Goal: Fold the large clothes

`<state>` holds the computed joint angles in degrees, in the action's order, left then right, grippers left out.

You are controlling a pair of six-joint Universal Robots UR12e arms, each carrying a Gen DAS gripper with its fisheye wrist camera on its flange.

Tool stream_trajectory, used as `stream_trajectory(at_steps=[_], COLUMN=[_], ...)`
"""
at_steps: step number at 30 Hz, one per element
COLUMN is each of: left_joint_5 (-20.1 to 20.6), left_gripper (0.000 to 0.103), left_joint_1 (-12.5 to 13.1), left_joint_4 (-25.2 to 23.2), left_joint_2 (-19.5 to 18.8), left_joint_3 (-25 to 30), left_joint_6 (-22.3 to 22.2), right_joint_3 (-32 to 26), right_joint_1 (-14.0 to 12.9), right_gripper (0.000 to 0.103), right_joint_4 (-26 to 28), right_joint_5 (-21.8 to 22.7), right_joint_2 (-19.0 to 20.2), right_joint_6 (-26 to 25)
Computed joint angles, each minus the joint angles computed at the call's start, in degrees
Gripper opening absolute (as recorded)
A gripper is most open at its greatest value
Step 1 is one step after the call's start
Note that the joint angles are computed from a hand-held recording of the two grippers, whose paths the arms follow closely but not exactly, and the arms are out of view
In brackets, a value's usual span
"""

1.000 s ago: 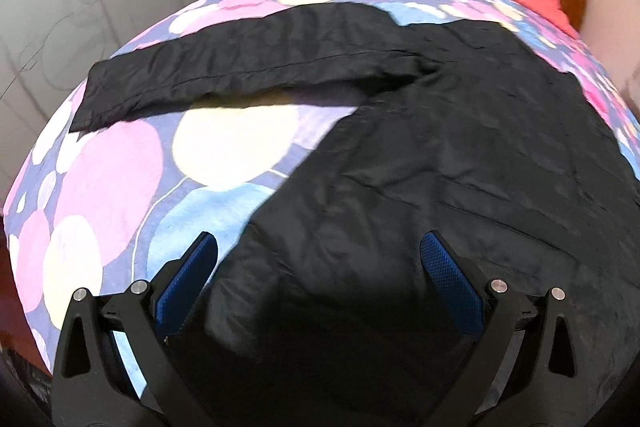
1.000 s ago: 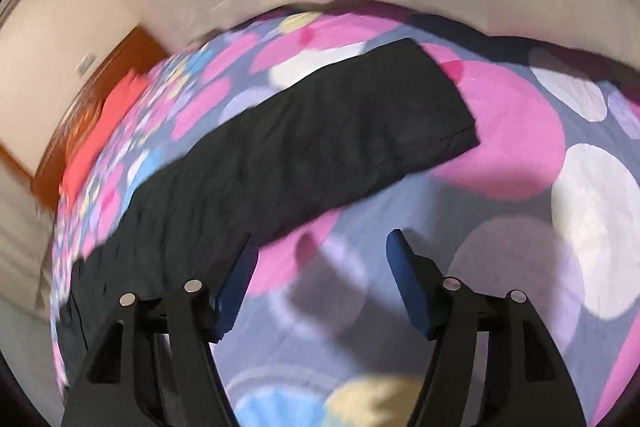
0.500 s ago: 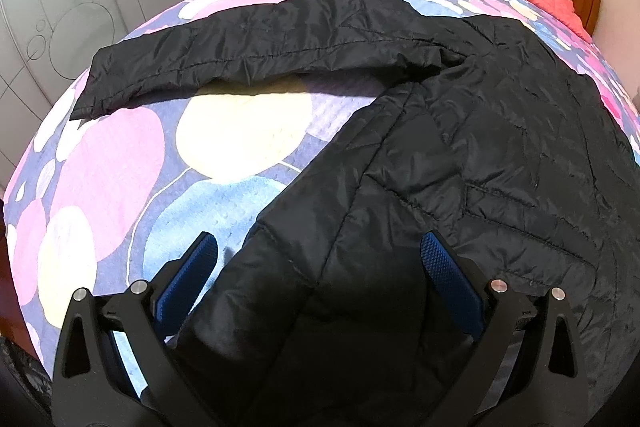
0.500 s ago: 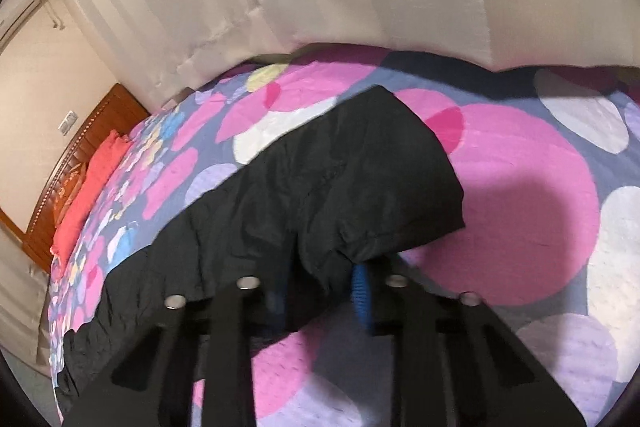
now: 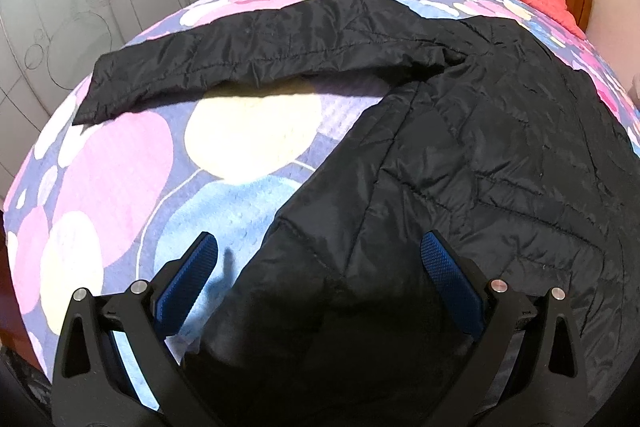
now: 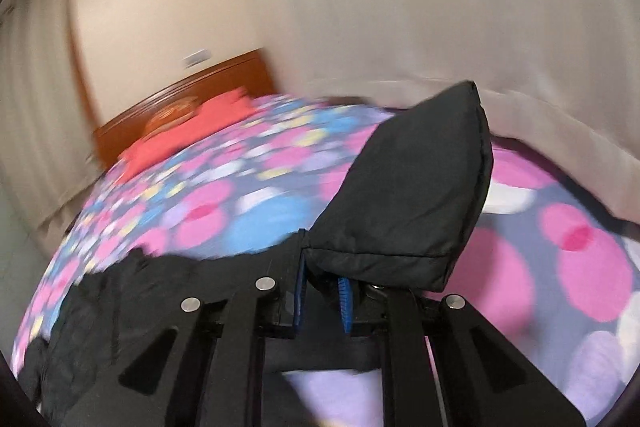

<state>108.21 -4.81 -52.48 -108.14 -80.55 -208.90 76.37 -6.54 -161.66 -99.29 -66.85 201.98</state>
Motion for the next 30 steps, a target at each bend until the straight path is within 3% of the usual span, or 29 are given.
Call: stream_trajectory(at_steps=[13, 18, 25, 28, 30], left_joint_5=[-3.95, -3.97, -4.10, -4.00, -3.98], left_gripper=[0.101, 0.101, 0.101, 0.101, 0.101], left_joint_1=[1.44, 1.49, 1.51, 1.45, 1.41], left_joint_4=[2.84, 4.00, 4.51, 4.49, 4.47], left_joint_2=[0.42, 0.56, 0.59, 0.57, 0.51], left_joint_3=[-1.83, -2.57, -2.88, -2.89, -2.83], left_joint_6=[-1.56, -1.39, -1.40, -1.27, -1.27], right_joint_3=[-14.38, -17.36, -21.23, -23.94, -23.24], right_joint_1=[9.48, 11.50, 13.33, 13.68, 13.22], right_gripper=[0.014, 0.014, 0.014, 0.020, 0.038], right_joint_4=[10.29, 16.03, 24.94, 31.83, 32.20], right_joint_5=[12.08, 16.04, 16.81, 17.55, 20.23], right_joint_2=[9.54, 11.77, 14.26, 15.48, 14.85], right_joint_6=[-17.69, -21.60, -26.34, -29.38, -30.50])
